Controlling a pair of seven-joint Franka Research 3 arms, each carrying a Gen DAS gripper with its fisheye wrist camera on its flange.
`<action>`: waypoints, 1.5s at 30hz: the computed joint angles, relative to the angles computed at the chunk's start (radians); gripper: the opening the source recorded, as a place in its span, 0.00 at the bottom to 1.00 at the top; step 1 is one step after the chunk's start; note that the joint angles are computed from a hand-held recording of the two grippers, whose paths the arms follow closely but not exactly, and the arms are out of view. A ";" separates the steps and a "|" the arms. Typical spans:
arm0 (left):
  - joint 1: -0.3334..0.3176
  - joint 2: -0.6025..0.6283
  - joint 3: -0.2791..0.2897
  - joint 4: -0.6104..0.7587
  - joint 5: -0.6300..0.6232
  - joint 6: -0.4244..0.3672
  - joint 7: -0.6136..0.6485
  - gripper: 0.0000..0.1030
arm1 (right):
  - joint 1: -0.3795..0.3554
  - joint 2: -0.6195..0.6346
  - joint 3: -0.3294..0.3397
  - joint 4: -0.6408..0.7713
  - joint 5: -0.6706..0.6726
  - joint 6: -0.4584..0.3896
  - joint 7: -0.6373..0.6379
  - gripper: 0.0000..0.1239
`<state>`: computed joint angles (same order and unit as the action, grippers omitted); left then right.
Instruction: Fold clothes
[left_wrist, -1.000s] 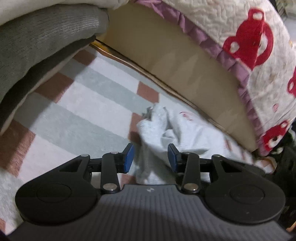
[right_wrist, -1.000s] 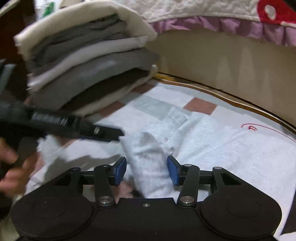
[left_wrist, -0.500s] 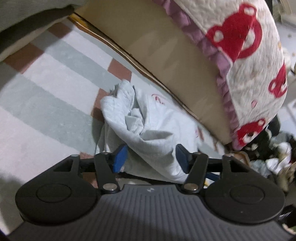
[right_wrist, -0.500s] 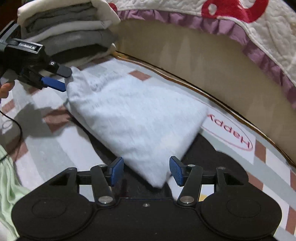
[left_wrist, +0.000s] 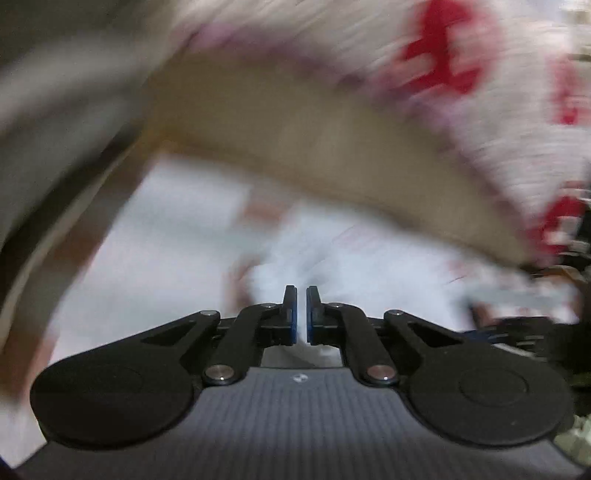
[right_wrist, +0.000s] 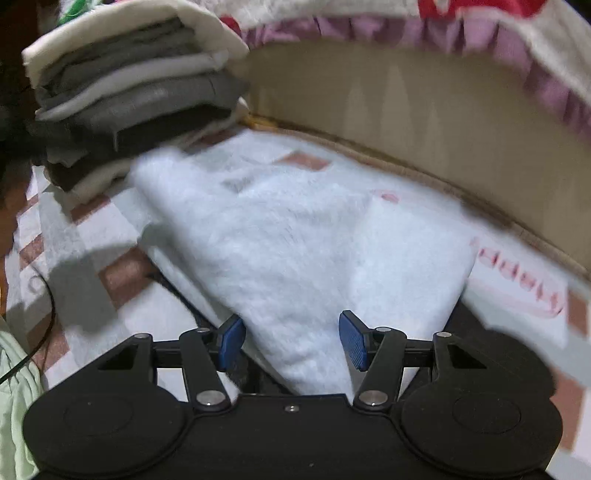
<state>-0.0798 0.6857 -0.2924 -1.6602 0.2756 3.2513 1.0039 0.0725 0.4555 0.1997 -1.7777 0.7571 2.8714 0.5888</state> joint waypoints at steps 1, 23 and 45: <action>0.048 0.010 -0.049 -0.010 -0.011 -0.008 -0.006 0.04 | -0.003 0.002 0.009 -0.007 0.005 0.008 -0.018 0.51; 0.005 0.030 -0.067 0.086 0.243 -0.237 0.005 0.05 | 0.047 0.089 0.151 -0.004 -0.022 0.252 -0.409 0.34; 0.075 0.045 -0.106 0.015 0.130 0.083 0.036 0.08 | -0.012 0.271 0.124 0.400 -0.111 -0.155 0.016 0.06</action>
